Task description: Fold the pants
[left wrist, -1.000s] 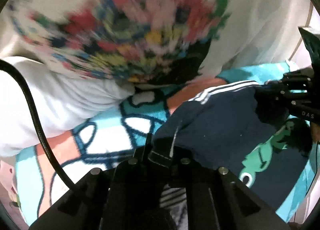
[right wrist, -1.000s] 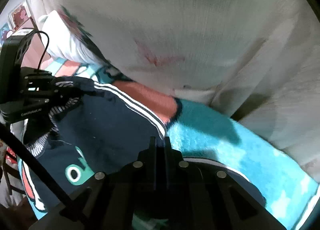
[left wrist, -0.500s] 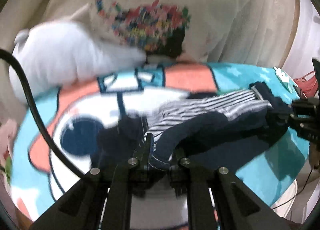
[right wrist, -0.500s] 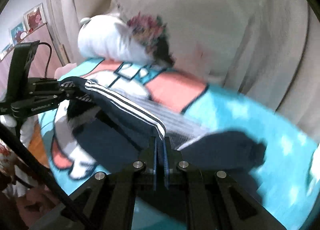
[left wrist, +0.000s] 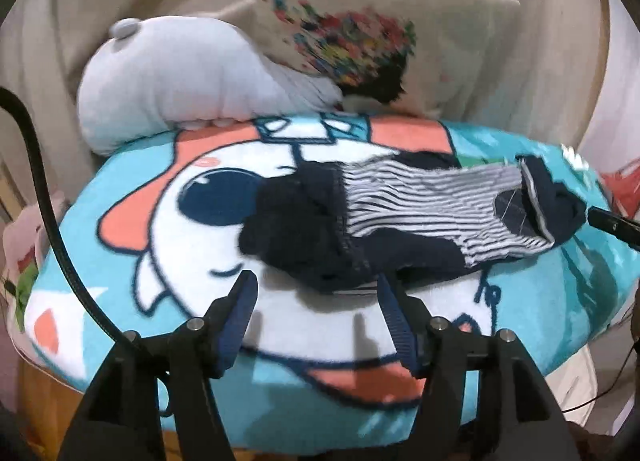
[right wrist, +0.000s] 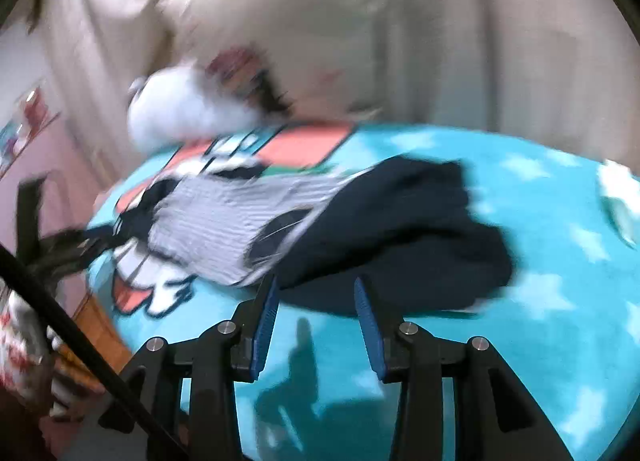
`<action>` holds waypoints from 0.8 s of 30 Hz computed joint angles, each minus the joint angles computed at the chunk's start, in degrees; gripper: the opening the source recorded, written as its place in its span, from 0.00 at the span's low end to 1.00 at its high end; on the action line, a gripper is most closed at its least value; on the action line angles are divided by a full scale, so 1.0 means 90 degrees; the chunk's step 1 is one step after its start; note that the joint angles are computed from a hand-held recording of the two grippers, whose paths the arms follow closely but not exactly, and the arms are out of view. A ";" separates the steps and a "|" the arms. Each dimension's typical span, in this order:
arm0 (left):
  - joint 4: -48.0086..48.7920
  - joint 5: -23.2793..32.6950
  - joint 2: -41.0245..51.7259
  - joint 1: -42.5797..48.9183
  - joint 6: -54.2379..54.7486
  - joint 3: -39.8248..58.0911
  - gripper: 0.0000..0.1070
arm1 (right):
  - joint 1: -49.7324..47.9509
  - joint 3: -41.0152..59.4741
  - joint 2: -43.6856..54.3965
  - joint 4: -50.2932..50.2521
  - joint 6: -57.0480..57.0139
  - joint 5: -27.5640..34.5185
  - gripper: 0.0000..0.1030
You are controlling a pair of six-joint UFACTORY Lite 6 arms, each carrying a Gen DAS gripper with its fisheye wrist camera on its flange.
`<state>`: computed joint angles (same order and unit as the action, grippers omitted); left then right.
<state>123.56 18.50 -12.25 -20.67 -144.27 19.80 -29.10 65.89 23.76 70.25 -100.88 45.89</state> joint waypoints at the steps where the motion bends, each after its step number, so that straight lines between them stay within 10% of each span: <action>1: 0.0146 -0.0102 -0.0177 0.0132 -0.0134 -0.0094 0.58 | -0.0167 0.0188 0.0125 0.0063 0.0153 0.0042 0.49; 13: 0.0697 -0.0648 -0.1203 0.0619 -0.1111 -0.0429 0.61 | 0.0045 0.2881 0.2055 -0.0060 0.2570 0.0252 0.52; 20: 0.0387 -0.0520 -0.0927 0.0336 -0.1022 -0.0284 0.61 | 0.1193 0.7362 0.4452 -0.3197 0.6283 0.0053 0.54; 24: 0.1237 -0.0519 -0.0595 0.0345 -0.1854 -0.0150 0.61 | 0.1774 0.7919 0.4730 -0.4423 0.7288 0.0144 0.57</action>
<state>134.69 13.83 -17.61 -17.57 -160.96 18.46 -13.14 137.16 66.33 30.44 -35.29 47.18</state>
